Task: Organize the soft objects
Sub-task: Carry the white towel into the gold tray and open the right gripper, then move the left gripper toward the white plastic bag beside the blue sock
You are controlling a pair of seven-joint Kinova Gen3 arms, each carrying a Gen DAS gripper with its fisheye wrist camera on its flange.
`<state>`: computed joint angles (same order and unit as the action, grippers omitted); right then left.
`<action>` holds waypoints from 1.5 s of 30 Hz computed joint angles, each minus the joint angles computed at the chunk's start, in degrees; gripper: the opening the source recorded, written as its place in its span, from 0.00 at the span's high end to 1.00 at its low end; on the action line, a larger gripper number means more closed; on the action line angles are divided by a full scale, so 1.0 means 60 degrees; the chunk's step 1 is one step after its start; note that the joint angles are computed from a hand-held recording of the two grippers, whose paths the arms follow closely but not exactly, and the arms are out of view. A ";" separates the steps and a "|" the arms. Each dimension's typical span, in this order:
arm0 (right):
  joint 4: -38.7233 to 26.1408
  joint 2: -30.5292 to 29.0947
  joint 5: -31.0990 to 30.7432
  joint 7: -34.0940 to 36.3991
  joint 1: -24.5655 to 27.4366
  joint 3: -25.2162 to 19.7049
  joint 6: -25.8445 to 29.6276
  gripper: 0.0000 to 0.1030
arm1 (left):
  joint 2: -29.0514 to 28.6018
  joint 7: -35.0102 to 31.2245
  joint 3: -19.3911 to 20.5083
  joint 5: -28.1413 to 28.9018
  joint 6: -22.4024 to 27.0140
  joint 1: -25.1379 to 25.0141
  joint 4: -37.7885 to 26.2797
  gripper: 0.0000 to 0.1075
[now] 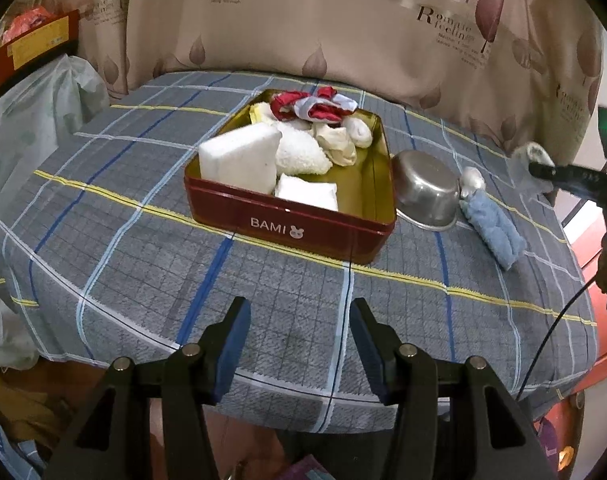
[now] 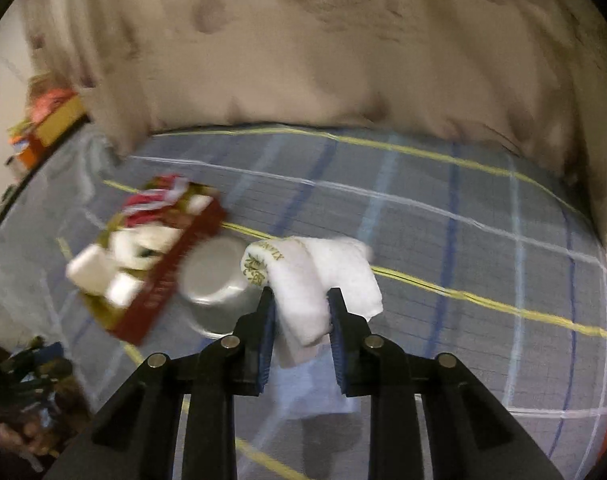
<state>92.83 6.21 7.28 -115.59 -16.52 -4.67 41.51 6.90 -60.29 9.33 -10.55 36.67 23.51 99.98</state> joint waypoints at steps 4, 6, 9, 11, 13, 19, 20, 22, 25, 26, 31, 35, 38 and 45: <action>-0.0909 0.0482 0.0391 0.0094 0.0062 -0.1215 0.0183 0.78 | -0.0100 0.0400 -0.0036 -0.0389 -0.0014 0.0120 0.0047 0.51; -0.1436 0.0991 0.0813 0.0164 0.0223 -0.2038 0.0203 0.78 | -0.0099 0.0506 -0.0035 -0.0475 0.0069 0.0119 0.0018 0.51; -0.2133 0.1811 0.1059 0.0308 0.0420 -0.2934 0.0187 0.78 | -0.0080 0.0500 -0.0042 -0.0373 0.0184 0.0023 -0.0042 0.51; -0.2641 0.2321 0.1186 0.0386 -0.0097 -0.2759 0.0319 0.78 | -0.0081 0.0425 -0.0054 -0.0183 0.0184 -0.0088 -0.0049 0.51; -0.2951 0.2713 0.1134 0.0569 -0.0632 -0.2369 0.0311 0.78 | -0.0081 0.0239 -0.0064 0.0112 0.0174 -0.0244 -0.0052 0.51; -0.3607 0.3622 0.0987 0.1094 -0.1441 -0.1697 0.0388 0.78 | 0.0008 -0.0085 -0.0075 0.0585 0.0299 -0.0437 -0.0141 0.51; -0.3714 0.3763 0.1272 0.1004 -0.1464 -0.1828 0.0493 0.78 | 0.0021 -0.0082 -0.0084 0.0591 0.0321 -0.0437 -0.0155 0.51; -0.3881 0.3969 0.1696 0.0836 -0.1229 -0.2343 0.0668 0.78 | 0.0052 -0.0175 -0.0093 0.0718 0.0357 -0.0489 -0.0188 0.51; -0.3947 0.4163 0.2280 0.0606 -0.1083 -0.2814 0.0808 0.77 | 0.0095 -0.0238 -0.0118 0.0846 0.0435 -0.0537 -0.0218 0.51; -0.3967 0.4213 0.2296 0.0587 -0.1110 -0.2809 0.0835 0.76 | 0.0107 -0.0327 -0.0119 0.0990 0.0453 -0.0600 -0.0229 0.51; -0.3926 0.4305 0.2450 0.0644 -0.1117 -0.2935 0.0941 0.73 | 0.0099 -0.0394 -0.0142 0.1146 0.0423 -0.0643 -0.0193 0.51; -0.3787 0.4262 0.2464 0.0627 -0.1074 -0.3049 0.0908 0.66 | 0.0125 -0.0233 -0.0146 0.0922 0.0456 -0.0526 -0.0228 0.51; -0.3211 0.3985 0.2621 0.0227 -0.0916 -0.3186 0.0345 0.55 | 0.0152 -0.0146 -0.0150 0.0743 0.0486 -0.0455 -0.0256 0.51; -0.0200 0.1562 0.3191 -0.2492 -0.2482 -0.0698 -0.2007 0.25 | 0.0213 0.0208 -0.0185 0.0204 0.0565 -0.0221 -0.0285 0.51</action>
<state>91.63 15.58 26.43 -130.54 -31.41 -8.85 29.47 8.18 -59.05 8.22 -9.33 40.06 22.18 98.27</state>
